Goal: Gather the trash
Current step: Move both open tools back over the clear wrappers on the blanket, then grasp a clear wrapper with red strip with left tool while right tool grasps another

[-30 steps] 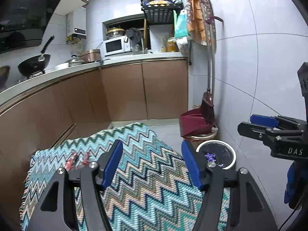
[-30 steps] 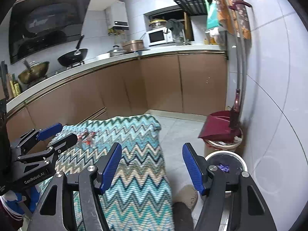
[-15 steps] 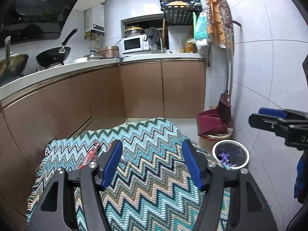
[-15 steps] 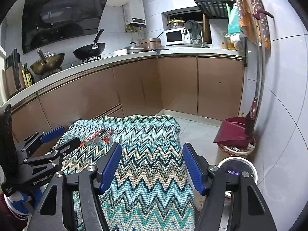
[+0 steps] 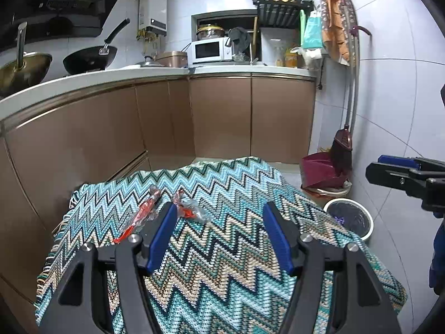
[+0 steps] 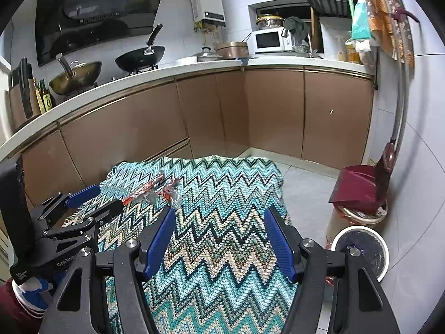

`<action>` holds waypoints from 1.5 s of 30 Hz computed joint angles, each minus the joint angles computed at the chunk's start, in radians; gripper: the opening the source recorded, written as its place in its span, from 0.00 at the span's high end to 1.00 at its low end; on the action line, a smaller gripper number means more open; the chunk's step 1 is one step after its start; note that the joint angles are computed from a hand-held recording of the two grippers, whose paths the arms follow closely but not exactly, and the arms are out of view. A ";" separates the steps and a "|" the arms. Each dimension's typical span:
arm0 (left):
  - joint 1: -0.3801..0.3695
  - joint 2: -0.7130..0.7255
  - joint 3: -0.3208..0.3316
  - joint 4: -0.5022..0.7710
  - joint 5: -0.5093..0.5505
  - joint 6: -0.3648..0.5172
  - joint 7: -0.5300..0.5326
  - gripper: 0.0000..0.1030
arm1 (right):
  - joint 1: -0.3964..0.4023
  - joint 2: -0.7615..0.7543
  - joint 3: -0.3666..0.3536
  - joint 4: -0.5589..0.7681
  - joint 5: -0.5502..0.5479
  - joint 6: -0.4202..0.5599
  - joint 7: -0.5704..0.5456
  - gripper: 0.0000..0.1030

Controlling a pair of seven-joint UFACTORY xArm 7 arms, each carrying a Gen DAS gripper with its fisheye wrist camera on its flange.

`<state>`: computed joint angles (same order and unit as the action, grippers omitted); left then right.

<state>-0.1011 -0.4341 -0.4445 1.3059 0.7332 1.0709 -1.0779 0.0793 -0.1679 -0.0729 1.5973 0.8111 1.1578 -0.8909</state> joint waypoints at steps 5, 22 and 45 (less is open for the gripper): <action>0.003 -0.014 0.041 -0.046 -0.028 -0.026 0.010 0.40 | 0.009 0.035 0.020 0.021 -0.008 0.009 0.004 0.38; 0.054 -0.055 0.148 -0.183 -0.130 -0.104 0.078 0.40 | 0.025 0.177 0.115 0.116 -0.054 0.045 0.011 0.36; 0.139 -0.018 0.420 -0.306 -0.538 -0.369 0.525 0.40 | 0.123 0.617 0.288 0.579 -0.178 0.155 0.167 0.35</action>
<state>0.0374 -0.4525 -0.0247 1.0001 0.1948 0.7015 -0.5534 0.2020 0.4489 0.2147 2.1764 0.6326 1.3130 -0.7234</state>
